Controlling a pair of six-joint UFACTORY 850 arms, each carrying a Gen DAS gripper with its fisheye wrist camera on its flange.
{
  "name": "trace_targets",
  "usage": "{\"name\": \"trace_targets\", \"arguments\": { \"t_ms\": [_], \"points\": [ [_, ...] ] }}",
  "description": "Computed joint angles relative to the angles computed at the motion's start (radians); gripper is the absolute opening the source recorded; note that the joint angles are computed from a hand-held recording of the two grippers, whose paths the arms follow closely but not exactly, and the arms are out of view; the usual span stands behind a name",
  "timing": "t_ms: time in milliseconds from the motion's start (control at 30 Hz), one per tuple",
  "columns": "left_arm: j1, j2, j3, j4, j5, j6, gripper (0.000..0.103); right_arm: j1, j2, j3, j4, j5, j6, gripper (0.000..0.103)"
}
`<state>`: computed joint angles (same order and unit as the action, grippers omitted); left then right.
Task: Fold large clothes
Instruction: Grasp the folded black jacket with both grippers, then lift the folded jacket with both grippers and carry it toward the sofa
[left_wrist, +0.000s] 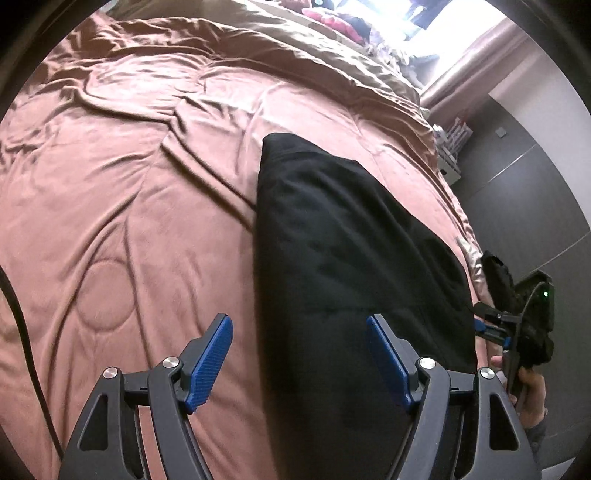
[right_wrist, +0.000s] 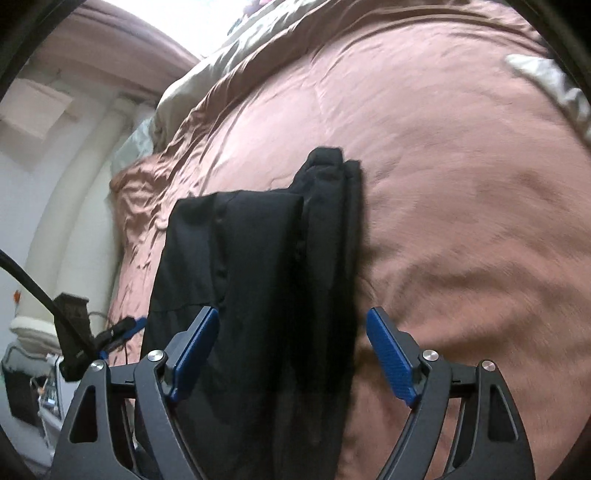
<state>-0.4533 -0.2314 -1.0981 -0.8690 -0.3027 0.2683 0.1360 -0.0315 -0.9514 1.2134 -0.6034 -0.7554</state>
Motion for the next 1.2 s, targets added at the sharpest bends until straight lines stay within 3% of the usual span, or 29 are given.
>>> {"name": "trace_targets", "arguments": {
  "t_ms": [133, 333, 467, 500, 533, 600, 733, 867, 1200],
  "points": [
    [0.016, -0.043, -0.033, -0.048, -0.024, 0.053, 0.075, -0.021, -0.105, -0.079, -0.011, -0.07, 0.01, 0.081],
    [0.023, -0.101, -0.087, -0.076, -0.051, 0.082, 0.065, -0.041, -0.215, -0.16, 0.087, -0.199, -0.081, 0.081],
    [0.013, -0.13, -0.119, -0.015, -0.049, 0.023, 0.064, -0.029, -0.284, -0.225, 0.109, -0.214, -0.105, 0.081],
    [0.008, -0.133, -0.123, 0.024, -0.041, -0.013, 0.062, -0.026, -0.295, -0.238, 0.103, -0.214, -0.103, 0.073],
    [0.005, -0.134, -0.124, 0.046, -0.035, -0.036, 0.059, -0.024, -0.297, -0.239, 0.092, -0.206, -0.101, 0.055],
    [0.001, -0.131, -0.124, 0.062, -0.033, -0.057, 0.048, -0.018, -0.302, -0.252, 0.062, -0.2, -0.076, 0.04],
    [-0.019, -0.121, -0.134, 0.18, -0.021, -0.168, 0.034, 0.002, -0.253, -0.227, 0.074, -0.167, -0.107, 0.017],
    [-0.033, -0.086, -0.13, 0.277, -0.012, -0.271, 0.021, 0.04, -0.192, -0.208, 0.08, -0.112, -0.107, 0.013],
    [-0.059, 0.103, -0.029, 0.321, 0.055, -0.346, 0.014, 0.179, 0.018, -0.118, 0.043, 0.063, -0.069, 0.012]
  ]
}}
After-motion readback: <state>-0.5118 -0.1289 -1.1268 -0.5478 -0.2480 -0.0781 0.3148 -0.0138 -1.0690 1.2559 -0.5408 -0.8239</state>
